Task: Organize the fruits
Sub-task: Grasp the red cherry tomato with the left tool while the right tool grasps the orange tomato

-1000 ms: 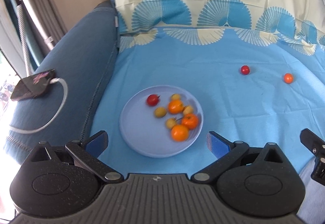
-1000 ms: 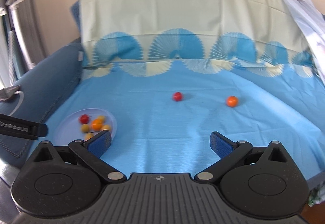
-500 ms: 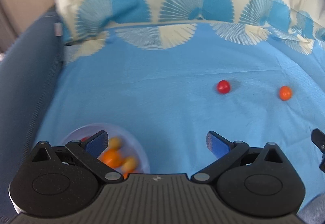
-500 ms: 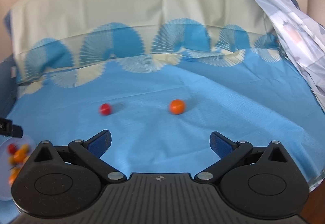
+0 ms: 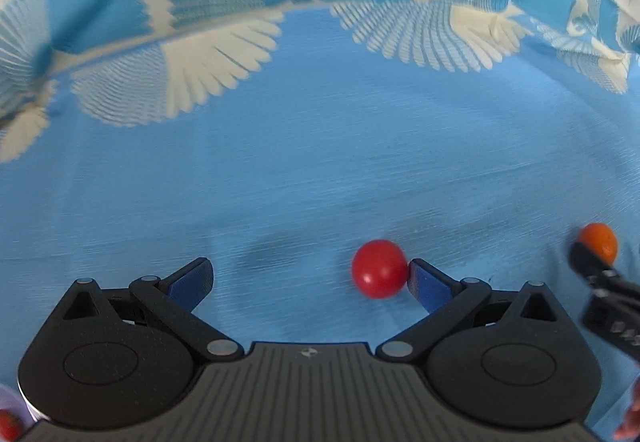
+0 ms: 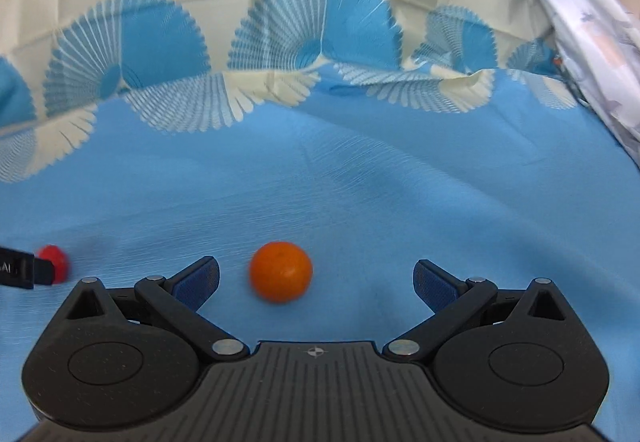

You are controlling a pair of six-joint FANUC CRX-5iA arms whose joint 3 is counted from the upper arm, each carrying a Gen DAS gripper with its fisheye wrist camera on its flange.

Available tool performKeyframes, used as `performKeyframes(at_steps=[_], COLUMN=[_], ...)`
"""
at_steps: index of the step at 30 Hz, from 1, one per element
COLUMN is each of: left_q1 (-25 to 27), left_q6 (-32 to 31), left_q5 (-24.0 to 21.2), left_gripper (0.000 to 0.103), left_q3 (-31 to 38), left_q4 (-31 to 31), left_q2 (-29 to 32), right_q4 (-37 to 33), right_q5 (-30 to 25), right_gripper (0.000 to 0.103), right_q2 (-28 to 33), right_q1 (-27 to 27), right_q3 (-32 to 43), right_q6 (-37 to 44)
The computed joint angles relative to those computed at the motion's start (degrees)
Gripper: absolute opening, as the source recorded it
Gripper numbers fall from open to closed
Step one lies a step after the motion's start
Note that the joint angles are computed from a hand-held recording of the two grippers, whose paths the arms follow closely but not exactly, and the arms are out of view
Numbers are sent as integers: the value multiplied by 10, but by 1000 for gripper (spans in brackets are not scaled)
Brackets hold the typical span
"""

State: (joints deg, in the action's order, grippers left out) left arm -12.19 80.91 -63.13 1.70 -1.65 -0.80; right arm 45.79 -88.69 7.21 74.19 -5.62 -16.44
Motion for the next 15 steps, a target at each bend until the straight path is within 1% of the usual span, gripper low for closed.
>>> performKeyframes(at_steps=[1, 2, 3, 6, 8, 10, 11, 12, 13, 14, 15], left_q1=[1, 9, 13, 17, 15, 12, 11, 11, 8, 5, 0], left_q6=[-1, -6, -11, -23, -21, -3, 2, 2, -5, -17, -16], left_q5=[3, 24, 30, 44, 41, 30, 23, 20, 16, 3, -12], left_gripper=[103, 103, 103, 103, 103, 102, 95, 77, 65, 34, 33], left_q3=[-3, -20, -27, -38, -35, -30, -27, -28, -26, -19, -9], left_q4=[3, 19, 28, 36, 30, 22, 24, 27, 25, 27, 23], left_q2=[5, -3, -6, -10, -10, -11, -12, -18, -24, -25, -24], right_q4=[-11, -16, 8, 26, 26, 27, 25, 20, 22, 27, 30], right_q5=[10, 18, 14, 16, 17, 15, 12, 8, 9, 11, 17], right_gripper=[102, 102, 102, 102, 102, 102, 102, 99, 81, 68, 39], right_q2=[2, 3, 7, 10, 9, 11, 12, 14, 14, 14, 14], right_q1=[-9, -13, -8, -4, -4, -4, -3, -3, 0, 4, 5], right_q3=[-3, -10, -23, -39, -40, -38, -34, -28, -25, -23, -21], right_q6=[6, 8, -4, -16, -17, -16, -13, -8, -7, 1, 17])
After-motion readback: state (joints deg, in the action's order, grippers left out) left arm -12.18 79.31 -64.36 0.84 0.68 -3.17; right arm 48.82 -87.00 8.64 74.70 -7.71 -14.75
